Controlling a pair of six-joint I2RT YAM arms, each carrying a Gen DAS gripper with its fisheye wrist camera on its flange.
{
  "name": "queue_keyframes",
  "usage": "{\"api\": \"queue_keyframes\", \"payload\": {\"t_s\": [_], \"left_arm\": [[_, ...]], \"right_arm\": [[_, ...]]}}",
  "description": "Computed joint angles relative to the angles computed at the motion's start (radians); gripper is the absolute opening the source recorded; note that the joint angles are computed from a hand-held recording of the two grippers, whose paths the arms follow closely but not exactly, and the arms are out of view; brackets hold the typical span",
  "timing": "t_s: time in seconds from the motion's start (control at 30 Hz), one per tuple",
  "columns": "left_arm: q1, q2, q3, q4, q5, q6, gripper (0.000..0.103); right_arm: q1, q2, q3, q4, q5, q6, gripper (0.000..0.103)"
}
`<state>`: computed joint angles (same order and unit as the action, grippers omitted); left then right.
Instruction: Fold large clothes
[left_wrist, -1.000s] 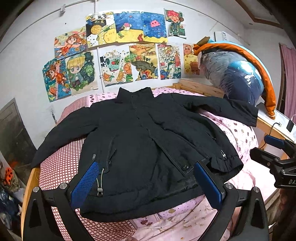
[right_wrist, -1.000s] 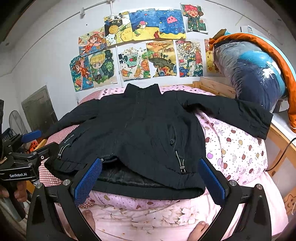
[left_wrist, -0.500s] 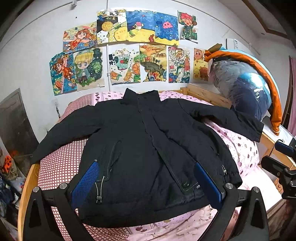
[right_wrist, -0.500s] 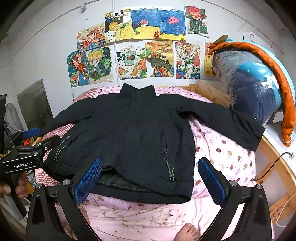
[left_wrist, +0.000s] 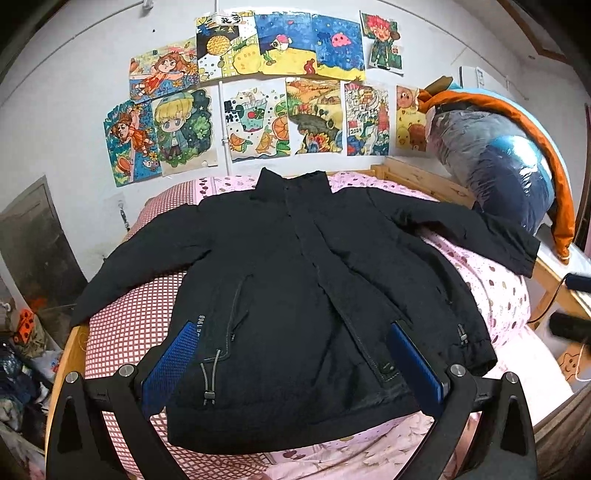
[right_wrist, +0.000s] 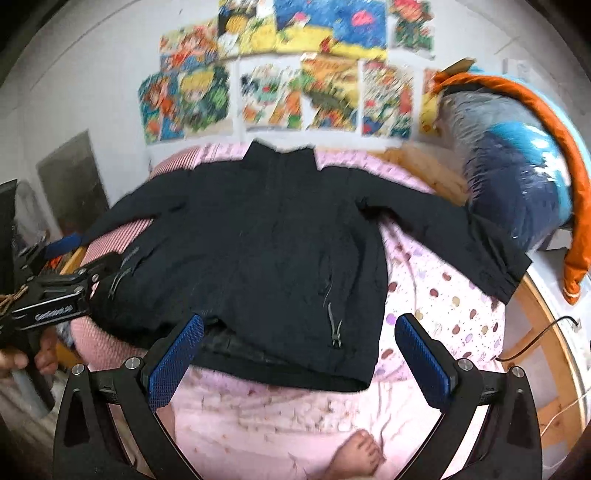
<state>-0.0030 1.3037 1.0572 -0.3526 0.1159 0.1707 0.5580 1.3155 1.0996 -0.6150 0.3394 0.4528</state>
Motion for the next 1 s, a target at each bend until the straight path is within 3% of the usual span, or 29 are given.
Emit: {"api": "queue_keyframes", "payload": {"t_s": [0.1, 0.27, 0.37, 0.47, 0.57, 0.7, 0.8, 1.0], "left_arm": [[-0.026, 0.026, 0.029, -0.009, -0.063, 0.036, 0.103], [-0.022, 0.102, 0.144, -0.064, -0.09, 0.026, 0.103], [-0.003, 0.189, 0.252, -0.13, -0.074, 0.026, 0.103], [-0.002, 0.263, 0.328, -0.151, -0.096, 0.026, 0.103], [-0.007, 0.351, 0.422, -0.168, -0.103, -0.006, 0.103], [-0.045, 0.487, 0.577, -0.183, -0.118, -0.052, 0.103], [-0.091, 0.595, 0.701, -0.178, -0.145, -0.065, 0.103], [-0.186, 0.876, 1.092, -0.285, -0.122, -0.103, 0.103]], "right_arm": [[-0.09, 0.022, 0.087, -0.077, -0.107, -0.068, 0.102], [-0.315, 0.098, 0.21, -0.108, -0.173, -0.175, 0.102], [-0.5, 0.213, 0.294, -0.161, -0.32, -0.172, 0.102], [-0.638, 0.287, 0.295, -0.127, -0.376, -0.154, 0.102], [-0.713, 0.314, 0.209, -0.027, -0.338, -0.124, 0.102], [-0.845, 0.399, 0.098, 0.125, -0.46, 0.049, 0.102], [-0.892, 0.467, 0.051, 0.235, -0.469, 0.168, 0.102], [-0.948, 0.614, -0.001, 0.535, -0.468, 0.318, 0.102]]}}
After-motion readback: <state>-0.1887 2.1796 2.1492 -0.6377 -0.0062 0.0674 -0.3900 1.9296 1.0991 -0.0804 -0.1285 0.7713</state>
